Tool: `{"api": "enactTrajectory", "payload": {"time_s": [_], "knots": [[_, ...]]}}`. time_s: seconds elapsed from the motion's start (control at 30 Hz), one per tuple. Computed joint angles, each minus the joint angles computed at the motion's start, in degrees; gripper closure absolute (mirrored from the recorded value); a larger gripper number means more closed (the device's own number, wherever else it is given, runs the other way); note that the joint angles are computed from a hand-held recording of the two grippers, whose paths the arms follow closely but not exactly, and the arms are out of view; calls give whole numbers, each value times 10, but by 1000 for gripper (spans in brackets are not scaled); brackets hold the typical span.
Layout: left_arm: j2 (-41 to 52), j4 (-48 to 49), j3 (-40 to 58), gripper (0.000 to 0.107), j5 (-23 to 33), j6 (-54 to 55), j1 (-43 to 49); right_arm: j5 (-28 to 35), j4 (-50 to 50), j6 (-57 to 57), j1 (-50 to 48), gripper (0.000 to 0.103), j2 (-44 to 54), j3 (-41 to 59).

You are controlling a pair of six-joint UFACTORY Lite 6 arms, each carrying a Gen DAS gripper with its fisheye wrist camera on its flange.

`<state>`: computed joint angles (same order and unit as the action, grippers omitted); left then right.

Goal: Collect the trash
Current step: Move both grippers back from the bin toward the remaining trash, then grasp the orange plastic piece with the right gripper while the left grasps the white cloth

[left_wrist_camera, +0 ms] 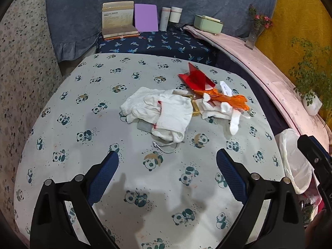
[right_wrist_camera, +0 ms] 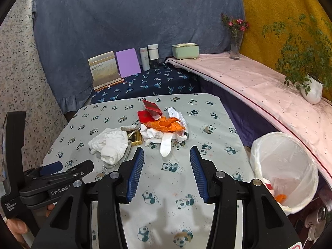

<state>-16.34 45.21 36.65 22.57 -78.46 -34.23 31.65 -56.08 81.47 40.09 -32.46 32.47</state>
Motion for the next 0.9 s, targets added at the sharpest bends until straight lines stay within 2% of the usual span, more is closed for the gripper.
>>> {"api": "enactTrajectory", "payload": {"time_s": [0.2, 0.37, 0.83, 0.87, 0.9], "knots": [[81, -32, 36, 16, -54, 50, 69, -106, -63, 38, -78, 58, 119, 47], [161, -59, 88, 16, -84, 85, 96, -173, -153, 117, -130, 58, 228, 99], [338, -152, 218, 16, -121, 186, 120, -243, -299, 243, -180, 58, 438, 241], [346, -175, 224, 16, -124, 209, 123, -247, -289, 232, -181, 59, 450, 249], [350, -189, 226, 16, -127, 224, 125, -250, -302, 245, -181, 66, 457, 252]]}}
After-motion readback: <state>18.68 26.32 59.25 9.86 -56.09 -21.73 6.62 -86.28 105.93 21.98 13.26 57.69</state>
